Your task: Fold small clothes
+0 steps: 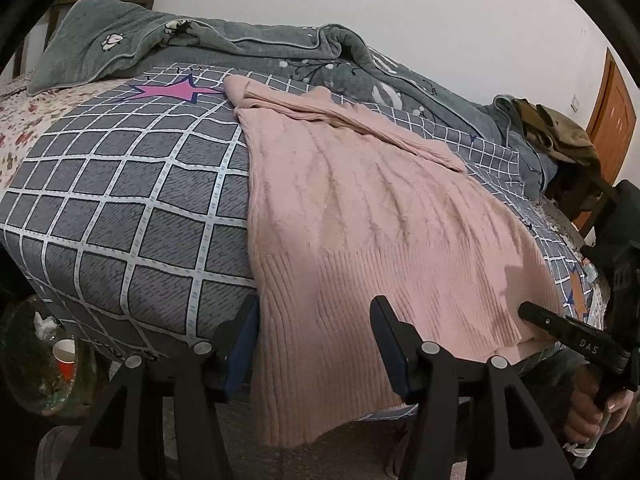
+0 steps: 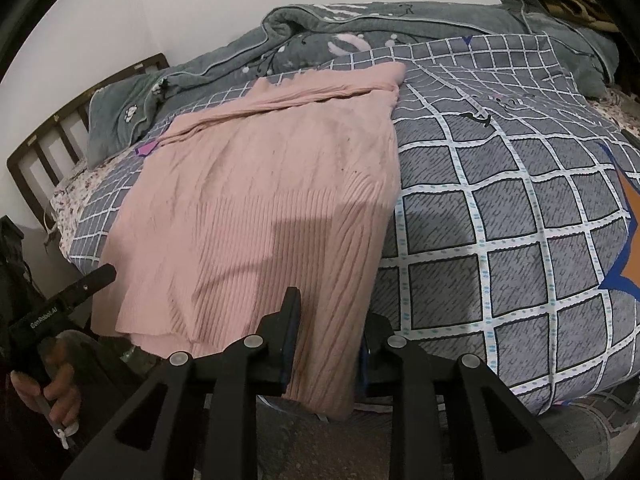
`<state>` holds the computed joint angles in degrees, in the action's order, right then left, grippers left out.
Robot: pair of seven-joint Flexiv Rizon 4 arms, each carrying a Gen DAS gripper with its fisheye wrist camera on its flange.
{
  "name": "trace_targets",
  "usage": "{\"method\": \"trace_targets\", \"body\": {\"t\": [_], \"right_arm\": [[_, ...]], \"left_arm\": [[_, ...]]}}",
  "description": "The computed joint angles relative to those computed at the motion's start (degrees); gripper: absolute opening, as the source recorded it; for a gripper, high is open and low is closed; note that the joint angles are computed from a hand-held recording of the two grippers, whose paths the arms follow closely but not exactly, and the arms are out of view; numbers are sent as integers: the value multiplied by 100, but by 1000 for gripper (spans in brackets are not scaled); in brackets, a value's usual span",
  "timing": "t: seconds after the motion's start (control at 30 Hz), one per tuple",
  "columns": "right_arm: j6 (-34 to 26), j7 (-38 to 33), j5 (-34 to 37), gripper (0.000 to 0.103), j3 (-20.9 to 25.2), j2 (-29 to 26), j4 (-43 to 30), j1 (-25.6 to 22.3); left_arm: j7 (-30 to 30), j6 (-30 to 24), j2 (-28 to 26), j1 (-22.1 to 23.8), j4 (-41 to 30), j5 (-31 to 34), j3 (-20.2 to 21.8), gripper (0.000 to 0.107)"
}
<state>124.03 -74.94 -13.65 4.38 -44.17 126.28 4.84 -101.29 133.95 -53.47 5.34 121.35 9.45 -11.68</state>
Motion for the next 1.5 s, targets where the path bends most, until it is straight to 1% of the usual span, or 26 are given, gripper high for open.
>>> {"method": "trace_targets", "body": {"t": [0.07,0.17,0.27,0.33,0.47,0.53,0.67,0.73,0.8,0.87,0.9,0.93,1.07,1.1,1.23,1.33,1.4,1.47,1.5], "right_arm": [[-7,-26,30,26,-29,1,2,39],[10,-74,295,26,-170,7,15,254],[48,-116,362,26,-172,8,36,280],[60,-143,397,26,-177,9,54,296],[80,-103,331,26,-75,8,69,177],[82,2,187,26,51,-4,64,-1],[44,259,-223,26,285,-34,34,-398],[39,428,-472,26,415,-56,31,-623],[60,538,-591,26,438,-71,34,-685],[88,573,-595,26,378,-66,50,-614],[99,578,-600,26,349,-65,55,-585],[111,572,-598,26,321,-62,63,-549],[133,506,-591,26,229,-54,82,-444],[134,493,-592,26,219,-50,85,-435],[129,555,-737,26,298,-69,76,-585],[134,603,-768,26,307,-76,72,-602],[139,596,-760,26,283,-72,76,-575],[145,589,-752,26,270,-71,79,-555],[142,589,-753,26,267,-70,76,-550]], "left_arm": [[8,14,5,-15,15,-6,20,54],[-30,31,-9,92,52,129,-49,54],[-97,-8,-26,232,60,277,-148,54],[-205,-57,-96,505,34,569,-351,52],[-494,-262,-368,1299,-76,1397,-971,52],[-566,-299,-473,1471,-105,1585,-1118,49],[-646,-516,-698,1901,-183,2026,-1513,48],[-622,-736,-904,2247,-241,2378,-1862,48],[-502,-992,-1067,2495,-279,2576,-2169,48],[-325,-1270,-1182,2642,-292,2613,-2398,49],[-209,-1375,-1227,2673,-301,2633,-2488,53],[-113,-1401,-1230,2656,-285,2598,-2511,53],[272,-1791,-1302,2721,-240,2469,-2740,53],[391,-1928,-1370,2806,-227,2480,-2863,53],[799,-2185,-1593,3060,-131,2407,-3169,53],[1097,-2415,-1748,3218,-62,2289,-3378,53],[1227,-2320,-1691,3127,-13,2146,-3324,53],[1289,-2096,-1624,3005,38,1952,-3233,53],[1306,-1903,-1636,2991,80,1873,-3205,53]]}}
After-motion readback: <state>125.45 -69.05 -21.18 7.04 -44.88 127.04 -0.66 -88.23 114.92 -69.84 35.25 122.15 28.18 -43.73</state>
